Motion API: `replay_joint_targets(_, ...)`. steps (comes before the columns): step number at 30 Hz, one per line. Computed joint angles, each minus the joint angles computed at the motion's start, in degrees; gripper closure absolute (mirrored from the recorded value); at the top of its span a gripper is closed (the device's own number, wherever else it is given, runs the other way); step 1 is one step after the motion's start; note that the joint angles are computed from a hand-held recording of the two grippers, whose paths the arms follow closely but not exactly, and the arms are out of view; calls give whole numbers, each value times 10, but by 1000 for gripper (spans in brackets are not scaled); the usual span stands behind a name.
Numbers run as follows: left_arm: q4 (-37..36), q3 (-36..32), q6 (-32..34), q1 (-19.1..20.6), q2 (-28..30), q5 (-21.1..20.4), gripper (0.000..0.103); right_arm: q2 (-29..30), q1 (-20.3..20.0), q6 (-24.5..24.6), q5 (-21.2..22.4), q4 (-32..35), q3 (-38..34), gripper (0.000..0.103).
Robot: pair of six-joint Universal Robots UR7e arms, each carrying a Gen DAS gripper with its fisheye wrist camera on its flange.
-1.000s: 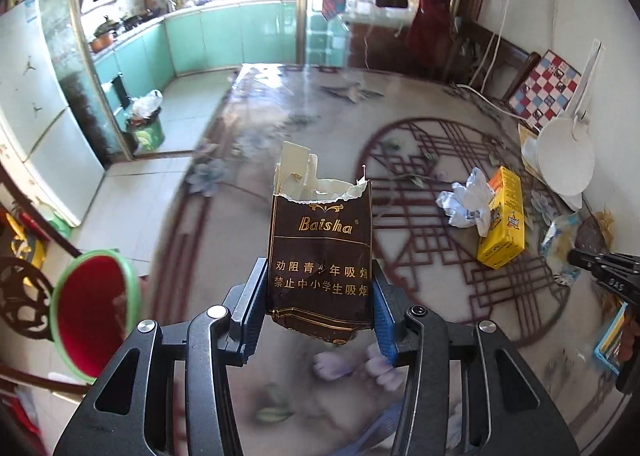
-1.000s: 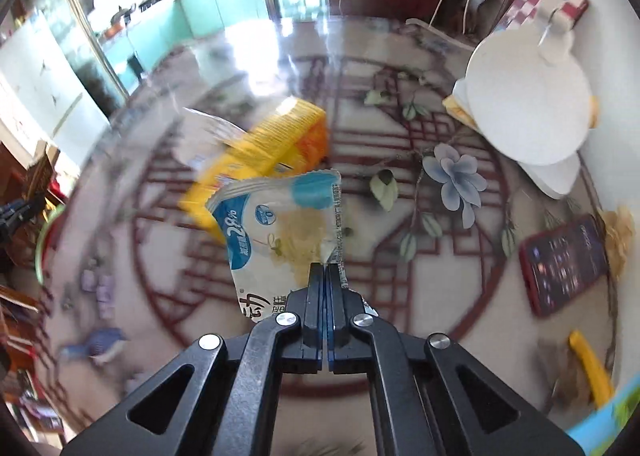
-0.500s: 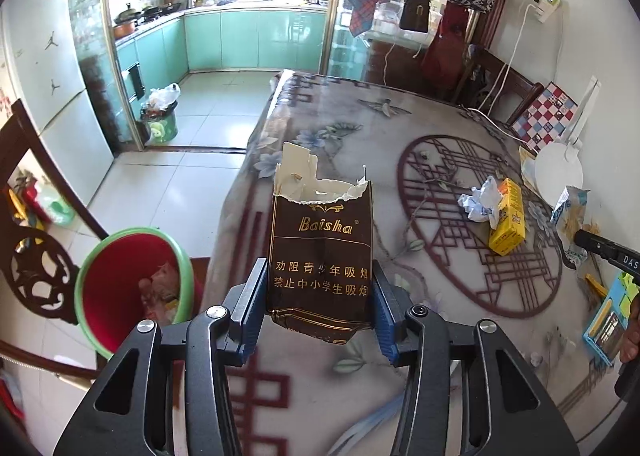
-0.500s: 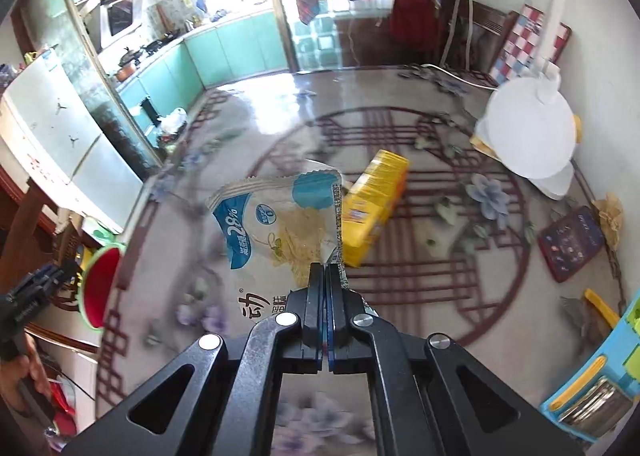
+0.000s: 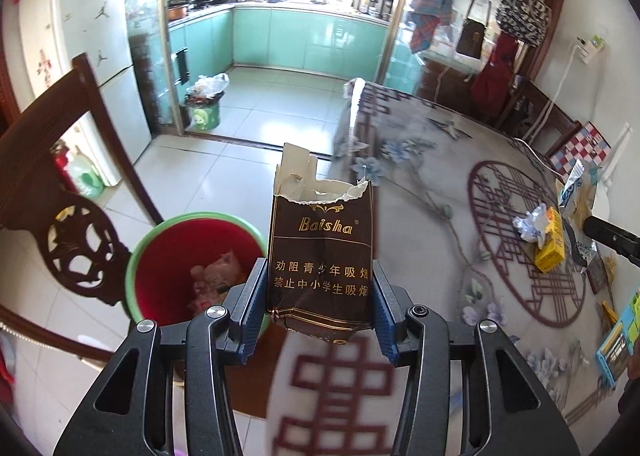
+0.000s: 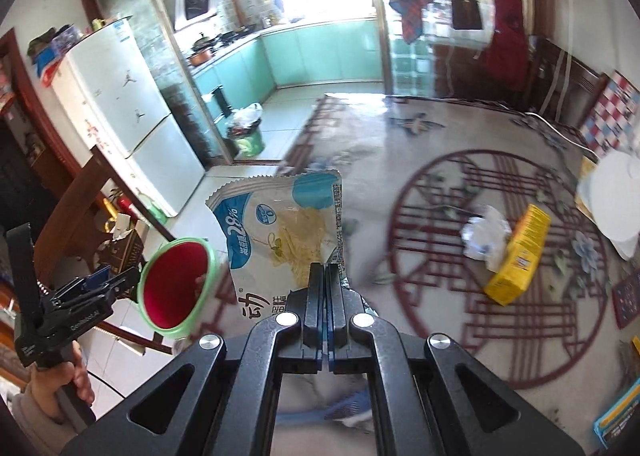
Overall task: Collect trash
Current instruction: 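Carry the pack and snack bag over the red bucket and open both grippers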
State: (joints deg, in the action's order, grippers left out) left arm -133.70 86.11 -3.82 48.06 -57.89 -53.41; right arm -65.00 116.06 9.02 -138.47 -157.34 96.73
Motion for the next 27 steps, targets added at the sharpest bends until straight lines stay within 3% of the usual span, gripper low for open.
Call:
replay_joint_targets(14, 2, -5, -30, 52, -34, 53, 57, 135, 13, -51, 75, 55, -145, 103)
replay_joint_targets(27, 57, -60, -70, 103, -8, 43, 57, 259, -10, -66, 182, 164, -302, 103)
